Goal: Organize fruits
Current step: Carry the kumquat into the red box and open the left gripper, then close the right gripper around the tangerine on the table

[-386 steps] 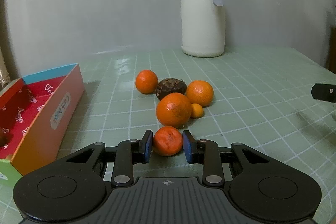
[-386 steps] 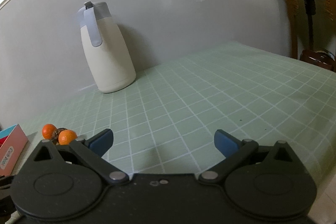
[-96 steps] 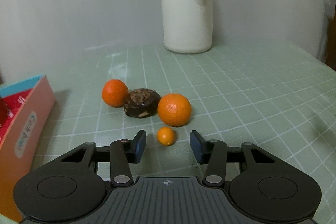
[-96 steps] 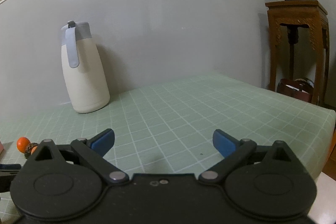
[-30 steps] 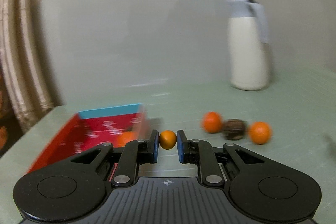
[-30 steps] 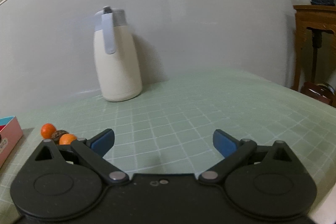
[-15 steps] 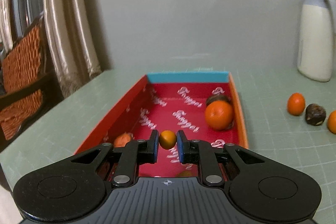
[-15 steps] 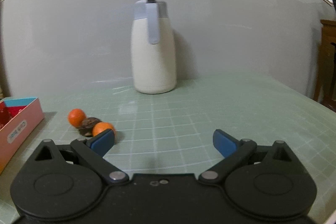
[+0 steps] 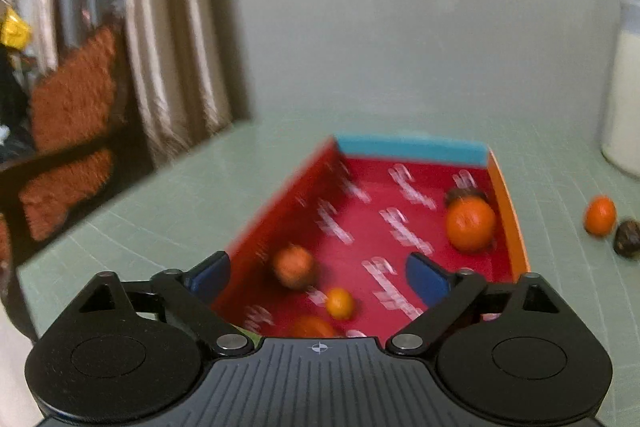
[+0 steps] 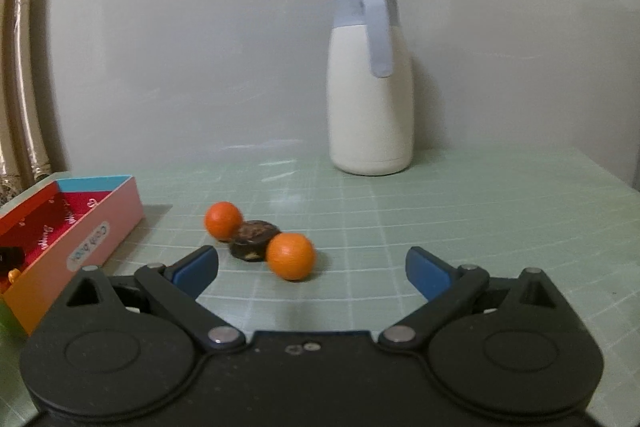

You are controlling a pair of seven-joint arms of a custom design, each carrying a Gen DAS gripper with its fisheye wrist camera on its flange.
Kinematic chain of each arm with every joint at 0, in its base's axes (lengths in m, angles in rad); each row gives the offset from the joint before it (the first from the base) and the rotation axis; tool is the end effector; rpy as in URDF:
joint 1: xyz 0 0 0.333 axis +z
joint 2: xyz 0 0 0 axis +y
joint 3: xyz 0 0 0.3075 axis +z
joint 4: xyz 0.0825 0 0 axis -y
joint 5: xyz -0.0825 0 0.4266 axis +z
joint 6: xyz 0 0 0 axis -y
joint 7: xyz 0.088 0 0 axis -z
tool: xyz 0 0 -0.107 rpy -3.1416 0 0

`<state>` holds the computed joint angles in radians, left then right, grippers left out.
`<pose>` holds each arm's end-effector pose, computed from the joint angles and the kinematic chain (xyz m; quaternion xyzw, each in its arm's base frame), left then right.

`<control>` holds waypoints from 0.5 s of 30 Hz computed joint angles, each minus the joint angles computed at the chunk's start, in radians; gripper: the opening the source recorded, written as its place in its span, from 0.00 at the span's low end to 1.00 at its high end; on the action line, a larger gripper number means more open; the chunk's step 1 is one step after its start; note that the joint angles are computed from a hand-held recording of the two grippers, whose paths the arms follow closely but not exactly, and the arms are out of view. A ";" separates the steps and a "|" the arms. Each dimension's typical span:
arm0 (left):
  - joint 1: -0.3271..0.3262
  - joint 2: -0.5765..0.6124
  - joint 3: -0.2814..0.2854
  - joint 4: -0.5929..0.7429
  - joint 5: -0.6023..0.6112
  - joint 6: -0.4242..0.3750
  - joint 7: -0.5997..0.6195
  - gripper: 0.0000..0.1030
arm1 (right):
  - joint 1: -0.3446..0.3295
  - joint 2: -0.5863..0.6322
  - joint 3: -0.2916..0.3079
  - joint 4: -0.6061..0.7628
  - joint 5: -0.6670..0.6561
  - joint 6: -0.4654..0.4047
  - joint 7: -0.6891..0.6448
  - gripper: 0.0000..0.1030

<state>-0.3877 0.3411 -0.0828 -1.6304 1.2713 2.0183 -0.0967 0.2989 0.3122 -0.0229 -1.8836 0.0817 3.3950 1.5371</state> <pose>0.6647 -0.2684 0.4391 -0.7534 0.3886 -0.1689 0.5029 0.6742 0.1832 0.4605 -0.6451 0.5154 -0.3388 0.4510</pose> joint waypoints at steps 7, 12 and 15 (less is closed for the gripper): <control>0.003 -0.078 -0.020 -0.101 0.043 -0.018 -0.055 0.91 | -0.046 0.051 0.059 0.090 -0.047 -0.100 0.037 0.83; 0.022 -0.133 -0.046 -0.171 0.045 -0.049 -0.107 0.91 | 0.046 0.087 -0.040 0.152 -0.051 -0.168 0.090 0.71; 0.030 -0.151 -0.060 -0.197 0.049 -0.081 -0.119 0.91 | 0.092 0.115 -0.096 0.197 -0.072 -0.212 0.139 0.71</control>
